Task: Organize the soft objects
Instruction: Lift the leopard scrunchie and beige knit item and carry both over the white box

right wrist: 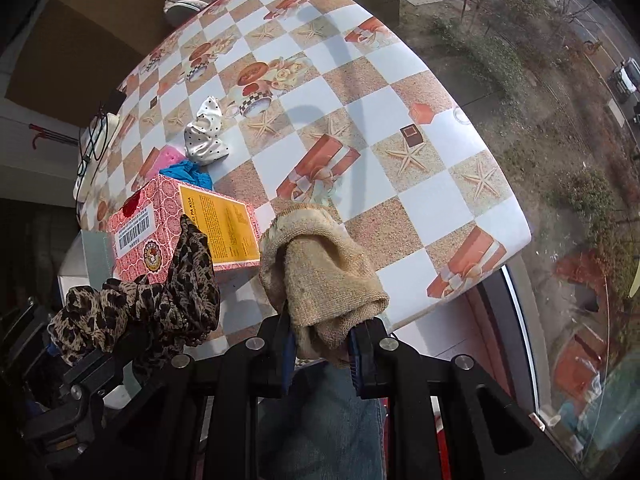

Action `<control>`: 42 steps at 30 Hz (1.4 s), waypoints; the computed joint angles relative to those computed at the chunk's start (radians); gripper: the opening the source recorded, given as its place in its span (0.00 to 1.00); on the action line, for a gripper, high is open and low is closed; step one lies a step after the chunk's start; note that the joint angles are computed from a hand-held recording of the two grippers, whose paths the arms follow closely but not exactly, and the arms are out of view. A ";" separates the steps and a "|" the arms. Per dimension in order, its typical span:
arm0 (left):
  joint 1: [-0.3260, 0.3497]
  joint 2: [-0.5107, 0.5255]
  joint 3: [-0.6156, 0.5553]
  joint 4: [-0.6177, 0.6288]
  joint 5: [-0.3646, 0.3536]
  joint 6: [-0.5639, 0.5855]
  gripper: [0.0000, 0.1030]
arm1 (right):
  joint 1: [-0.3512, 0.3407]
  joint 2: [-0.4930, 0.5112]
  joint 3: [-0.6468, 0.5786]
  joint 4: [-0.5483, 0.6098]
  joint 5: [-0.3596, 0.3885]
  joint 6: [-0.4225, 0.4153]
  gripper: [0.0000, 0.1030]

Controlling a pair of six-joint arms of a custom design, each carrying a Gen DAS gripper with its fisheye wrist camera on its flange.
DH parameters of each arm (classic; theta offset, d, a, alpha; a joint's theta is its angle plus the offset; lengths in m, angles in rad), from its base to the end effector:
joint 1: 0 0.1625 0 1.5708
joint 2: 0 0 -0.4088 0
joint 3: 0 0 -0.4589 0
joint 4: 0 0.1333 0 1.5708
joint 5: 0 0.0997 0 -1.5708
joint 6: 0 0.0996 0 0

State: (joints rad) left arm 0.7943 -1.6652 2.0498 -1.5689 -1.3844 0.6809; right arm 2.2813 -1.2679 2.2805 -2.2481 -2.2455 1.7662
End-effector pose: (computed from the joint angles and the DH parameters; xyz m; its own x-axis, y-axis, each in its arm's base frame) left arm -0.2017 -0.4219 0.2691 -0.0981 0.9897 0.1039 0.9148 0.0485 0.4009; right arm 0.3367 -0.2823 0.0572 -0.5153 0.8313 0.2083 0.5688 0.5135 -0.6425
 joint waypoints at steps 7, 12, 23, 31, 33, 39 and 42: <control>0.052 -0.027 -0.021 0.027 0.048 0.003 0.22 | -0.002 0.109 -0.068 -0.048 0.051 -0.124 0.22; 0.100 -0.038 -0.051 0.027 0.082 -0.016 0.22 | -0.005 0.172 -0.128 -0.046 0.080 -0.221 0.22; 0.203 -0.040 -0.114 0.008 0.177 -0.117 0.22 | -0.012 0.288 -0.272 -0.027 0.103 -0.464 0.22; 0.242 -0.047 -0.143 -0.034 0.199 -0.170 0.22 | -0.013 0.364 -0.386 0.011 0.094 -0.611 0.22; 0.252 -0.046 -0.151 -0.047 0.205 -0.186 0.22 | -0.013 0.379 -0.409 0.011 0.087 -0.640 0.22; 0.285 -0.045 -0.177 -0.094 0.243 -0.238 0.22 | -0.019 0.421 -0.474 -0.009 0.069 -0.725 0.22; 0.307 -0.044 -0.192 -0.114 0.268 -0.265 0.22 | -0.022 0.453 -0.519 -0.013 0.068 -0.777 0.22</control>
State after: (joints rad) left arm 1.1011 -1.7088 1.8575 -1.6832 -1.1160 0.4163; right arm 2.2595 -0.8147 1.7612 -2.2615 -2.1779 0.9896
